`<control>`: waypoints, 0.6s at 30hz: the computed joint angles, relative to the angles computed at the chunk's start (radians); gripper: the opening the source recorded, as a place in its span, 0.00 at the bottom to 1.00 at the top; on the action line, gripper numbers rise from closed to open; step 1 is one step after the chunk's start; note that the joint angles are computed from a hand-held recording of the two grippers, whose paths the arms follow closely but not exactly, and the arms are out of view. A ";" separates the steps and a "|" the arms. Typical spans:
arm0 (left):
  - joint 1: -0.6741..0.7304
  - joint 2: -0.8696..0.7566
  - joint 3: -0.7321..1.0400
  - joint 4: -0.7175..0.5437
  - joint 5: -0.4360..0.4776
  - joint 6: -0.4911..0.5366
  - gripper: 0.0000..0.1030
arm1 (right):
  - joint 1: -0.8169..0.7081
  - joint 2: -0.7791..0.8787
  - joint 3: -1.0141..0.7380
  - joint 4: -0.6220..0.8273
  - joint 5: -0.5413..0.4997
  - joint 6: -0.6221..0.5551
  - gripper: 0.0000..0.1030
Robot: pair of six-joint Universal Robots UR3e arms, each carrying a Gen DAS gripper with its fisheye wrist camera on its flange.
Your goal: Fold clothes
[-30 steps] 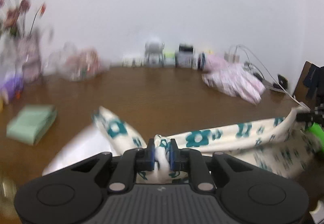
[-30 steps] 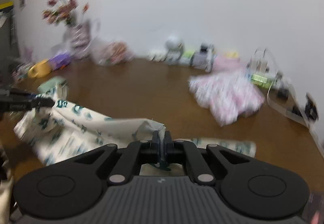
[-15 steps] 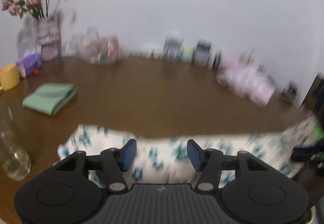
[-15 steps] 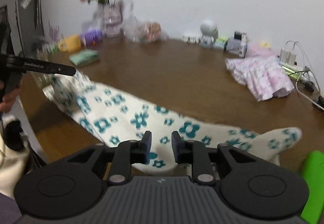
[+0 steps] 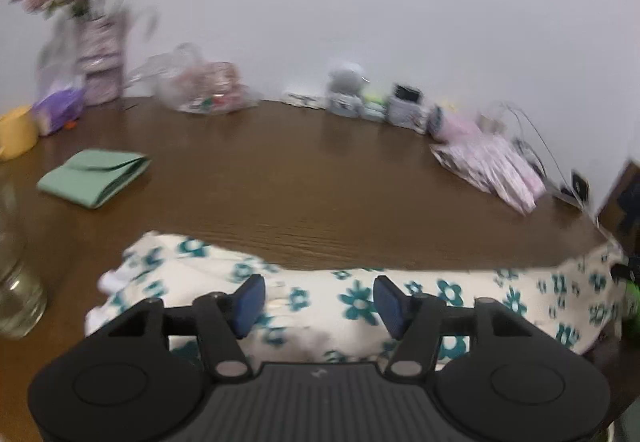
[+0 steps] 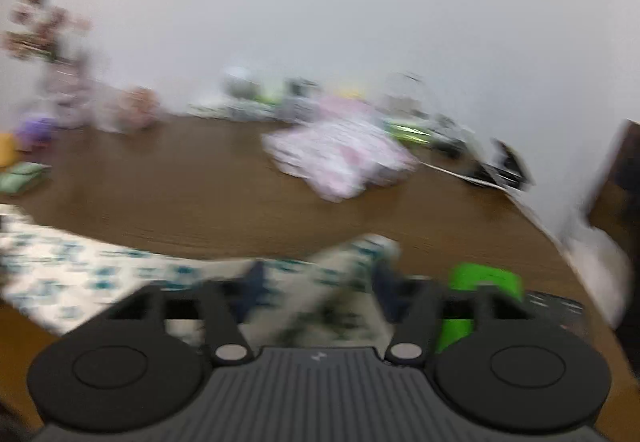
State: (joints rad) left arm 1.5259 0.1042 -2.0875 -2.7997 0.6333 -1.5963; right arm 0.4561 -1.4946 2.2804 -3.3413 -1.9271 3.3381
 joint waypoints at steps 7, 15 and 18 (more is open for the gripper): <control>0.163 0.041 0.101 -0.302 0.065 0.267 0.57 | -0.272 0.005 0.121 -0.217 0.466 0.144 0.06; 0.174 0.045 0.124 -0.323 0.066 0.287 0.57 | -0.144 0.080 0.016 -0.138 0.149 0.110 0.36; 0.080 -0.012 0.051 -0.148 0.011 0.171 0.57 | -0.073 0.037 0.022 -0.178 0.058 0.021 0.34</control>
State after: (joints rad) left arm 1.6060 0.0918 -2.0365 -2.9476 0.6440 -1.4253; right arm 0.3835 -1.4579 2.3029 -3.5195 -1.8694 3.3594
